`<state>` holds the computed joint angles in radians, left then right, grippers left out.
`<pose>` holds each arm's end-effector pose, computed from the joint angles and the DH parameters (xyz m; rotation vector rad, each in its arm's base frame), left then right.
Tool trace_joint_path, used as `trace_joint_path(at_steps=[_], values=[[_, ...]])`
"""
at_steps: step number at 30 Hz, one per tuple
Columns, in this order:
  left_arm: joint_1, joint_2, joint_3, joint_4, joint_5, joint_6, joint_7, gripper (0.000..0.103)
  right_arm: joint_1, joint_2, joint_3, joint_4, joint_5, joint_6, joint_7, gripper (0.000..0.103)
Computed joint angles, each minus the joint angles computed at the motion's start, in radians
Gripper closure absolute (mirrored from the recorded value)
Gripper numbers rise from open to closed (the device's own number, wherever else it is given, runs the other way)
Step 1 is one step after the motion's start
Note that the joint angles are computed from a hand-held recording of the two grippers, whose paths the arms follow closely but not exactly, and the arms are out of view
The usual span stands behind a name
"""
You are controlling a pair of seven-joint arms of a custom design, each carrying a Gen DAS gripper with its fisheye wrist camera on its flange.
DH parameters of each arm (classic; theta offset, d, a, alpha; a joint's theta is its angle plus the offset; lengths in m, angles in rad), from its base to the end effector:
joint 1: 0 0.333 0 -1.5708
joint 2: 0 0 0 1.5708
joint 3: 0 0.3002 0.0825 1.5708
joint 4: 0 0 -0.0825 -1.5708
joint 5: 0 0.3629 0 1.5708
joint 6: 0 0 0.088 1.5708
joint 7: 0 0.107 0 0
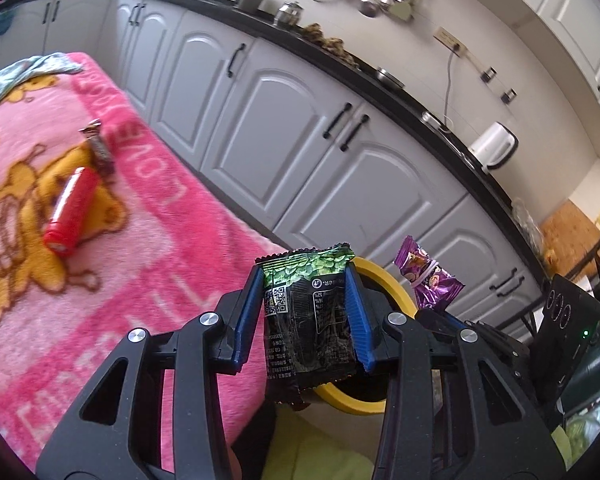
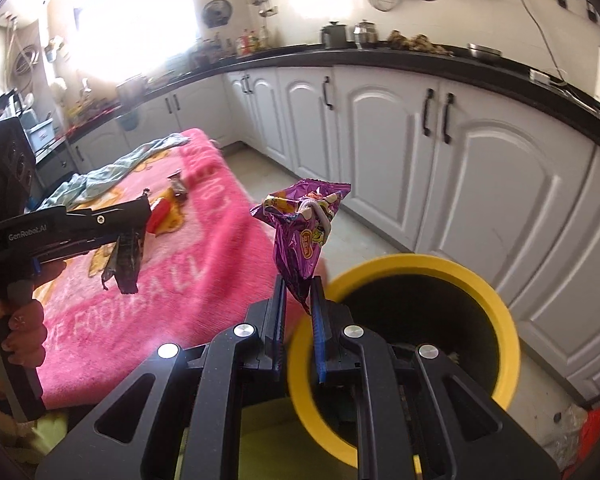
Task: Collect trash
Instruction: 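Carry black packet with left tool while right tool carries purple wrapper to bin, then open left tool over bin while right tool releases purple wrapper into bin, then move both open tools back to the red container and chocolate bar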
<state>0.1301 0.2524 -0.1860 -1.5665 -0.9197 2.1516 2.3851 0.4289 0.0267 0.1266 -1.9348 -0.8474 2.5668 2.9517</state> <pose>0.6462 -0.0556 0.5413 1.4533 -2.3297 1.3846 0.4943 0.3198 0.5263 -1.4717 1.8758 -0.6818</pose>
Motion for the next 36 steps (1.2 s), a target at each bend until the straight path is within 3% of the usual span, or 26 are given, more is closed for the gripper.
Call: trace_joint_path(at_steps=[16,19,22,28,36], values=[[-0.095,0.023,-0.047,-0.006,0.044,-0.027,0.012,0.069,-0.097,-0.162,0.031,-0.281,0.114,0.048,0.120,0.089],[-0.110,0.037,-0.057,0.002,0.049,-0.026,0.004,0.063,-0.114,-0.174,0.036,-0.312,0.148,0.049,0.150,0.072],[-0.115,0.045,-0.060,0.000,0.056,-0.025,-0.005,0.047,-0.131,-0.191,0.045,-0.337,0.147,0.050,0.184,0.065],[-0.111,0.055,-0.048,0.000,0.094,0.008,-0.043,0.035,-0.155,-0.205,0.069,-0.333,0.090,0.037,0.242,0.055],[-0.077,0.050,-0.034,-0.011,0.113,0.134,-0.046,0.025,-0.131,-0.146,0.078,-0.215,-0.017,-0.005,0.235,0.042]])
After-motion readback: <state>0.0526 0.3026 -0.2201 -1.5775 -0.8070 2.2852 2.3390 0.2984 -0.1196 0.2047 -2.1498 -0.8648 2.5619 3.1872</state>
